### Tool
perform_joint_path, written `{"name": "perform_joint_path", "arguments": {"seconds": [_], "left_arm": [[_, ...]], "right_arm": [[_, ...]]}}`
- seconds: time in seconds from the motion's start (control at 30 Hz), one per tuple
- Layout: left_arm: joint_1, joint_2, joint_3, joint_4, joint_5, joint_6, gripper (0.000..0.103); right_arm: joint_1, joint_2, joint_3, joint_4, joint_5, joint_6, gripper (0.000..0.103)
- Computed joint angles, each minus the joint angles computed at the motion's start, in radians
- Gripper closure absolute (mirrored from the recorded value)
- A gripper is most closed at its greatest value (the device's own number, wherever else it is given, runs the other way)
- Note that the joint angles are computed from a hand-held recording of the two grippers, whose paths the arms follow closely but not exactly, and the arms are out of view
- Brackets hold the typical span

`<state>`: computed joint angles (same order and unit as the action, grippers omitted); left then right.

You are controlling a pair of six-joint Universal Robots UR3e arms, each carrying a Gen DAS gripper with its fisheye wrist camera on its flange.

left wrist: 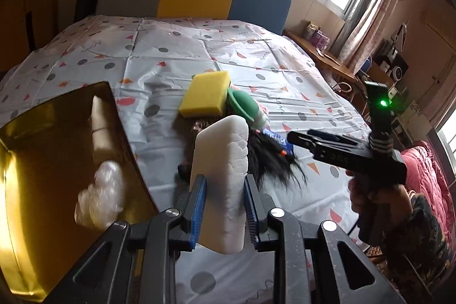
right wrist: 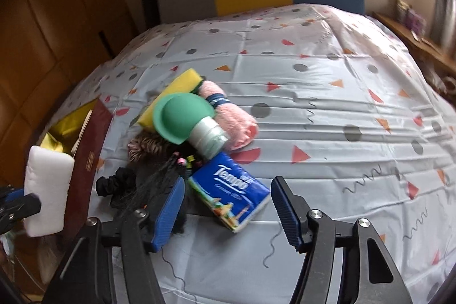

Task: Organize soft objects
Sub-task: 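Carry the white block into the tray and release while right gripper grasps green-capped bottle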

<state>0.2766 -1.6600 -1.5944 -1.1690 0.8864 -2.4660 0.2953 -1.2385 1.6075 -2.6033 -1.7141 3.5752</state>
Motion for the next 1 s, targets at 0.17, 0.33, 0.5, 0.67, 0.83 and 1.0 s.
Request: {"name": "perform_joint_path", "arguments": {"seconds": [0.17, 0.33, 0.5, 0.67, 0.83, 1.0], "left_arm": [[0.061, 0.039, -0.030, -0.073, -0.040, 0.048, 0.078], [0.112, 0.061, -0.038, -0.113, -0.072, 0.069, 0.078], [0.166, 0.075, -0.044, -0.134, -0.090, 0.074, 0.078], [0.236, 0.053, -0.035, -0.129, -0.082, 0.046, 0.077], [0.285, -0.015, -0.005, -0.076, -0.048, -0.030, 0.077], [0.286, -0.128, 0.074, 0.020, -0.007, -0.149, 0.077]], "right_arm": [[0.021, 0.095, -0.154, 0.072, -0.017, -0.047, 0.035], [0.051, 0.254, -0.438, 0.232, -0.056, -0.163, 0.017], [0.069, 0.483, -0.821, 0.461, -0.136, -0.225, 0.018], [0.069, 0.569, -0.971, 0.551, -0.167, -0.229, 0.060], [0.088, 0.428, -0.763, 0.424, -0.196, -0.204, 0.074], [0.118, 0.273, -0.548, 0.296, -0.220, -0.175, 0.078]]}}
